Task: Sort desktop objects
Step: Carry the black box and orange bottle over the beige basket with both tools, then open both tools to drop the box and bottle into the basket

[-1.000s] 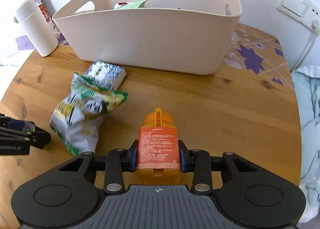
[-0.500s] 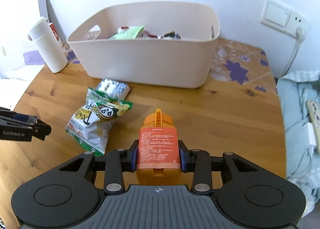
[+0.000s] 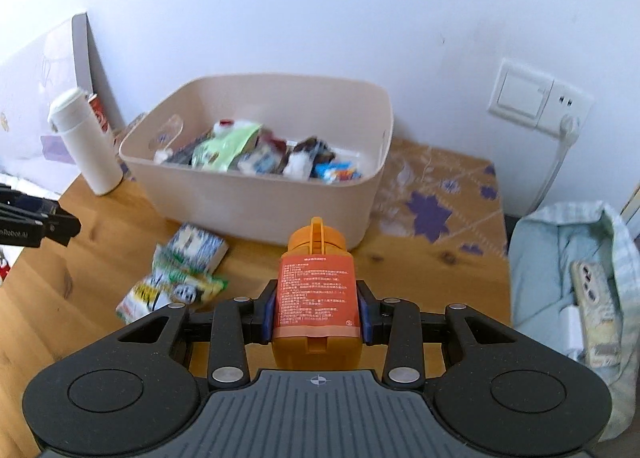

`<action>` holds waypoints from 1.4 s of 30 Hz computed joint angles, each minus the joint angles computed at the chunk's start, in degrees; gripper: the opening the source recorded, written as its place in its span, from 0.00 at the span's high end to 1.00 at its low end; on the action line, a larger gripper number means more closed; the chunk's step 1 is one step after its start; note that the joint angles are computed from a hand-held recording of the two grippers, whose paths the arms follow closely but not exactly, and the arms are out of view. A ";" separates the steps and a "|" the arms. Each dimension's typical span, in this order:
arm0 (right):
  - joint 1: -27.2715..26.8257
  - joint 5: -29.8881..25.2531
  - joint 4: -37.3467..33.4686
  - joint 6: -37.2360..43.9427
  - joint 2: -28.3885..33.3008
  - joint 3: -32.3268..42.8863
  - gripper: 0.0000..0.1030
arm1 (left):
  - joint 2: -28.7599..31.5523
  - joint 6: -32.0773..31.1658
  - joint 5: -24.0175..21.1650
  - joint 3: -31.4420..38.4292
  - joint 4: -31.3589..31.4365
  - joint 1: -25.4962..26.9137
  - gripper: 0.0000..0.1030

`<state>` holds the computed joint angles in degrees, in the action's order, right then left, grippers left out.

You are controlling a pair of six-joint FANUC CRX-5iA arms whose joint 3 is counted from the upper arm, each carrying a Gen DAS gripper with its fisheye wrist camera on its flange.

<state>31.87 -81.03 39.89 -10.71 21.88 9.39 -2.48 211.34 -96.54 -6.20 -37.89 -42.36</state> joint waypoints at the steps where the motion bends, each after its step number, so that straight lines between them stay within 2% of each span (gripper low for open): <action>1: -0.18 -0.12 0.39 0.08 -0.16 -0.02 0.66 | -0.19 -0.47 -0.88 0.26 -0.59 -0.16 0.55; 12: -4.05 -1.69 4.43 4.73 0.02 2.19 0.66 | -6.24 -6.76 -9.94 -0.11 -7.24 2.12 0.55; 19: -7.70 0.00 6.85 9.54 2.28 5.44 0.65 | -10.11 -10.08 -11.64 -1.45 -10.36 6.29 0.55; 26: -11.47 2.92 6.52 12.54 5.49 9.01 0.65 | -12.67 -12.69 -6.57 -3.58 -10.65 13.05 0.55; 31: -13.76 3.37 5.13 16.23 9.18 12.97 0.66 | -13.55 -12.44 -0.25 -5.82 -8.99 17.67 0.55; 38: -16.36 3.63 1.89 19.78 13.48 17.42 0.65 | -13.65 -16.75 8.90 -9.66 -4.57 25.29 0.55; 42: -16.82 1.12 -0.77 22.59 16.88 22.22 0.65 | -14.88 -16.31 13.55 -12.37 -2.17 28.25 0.55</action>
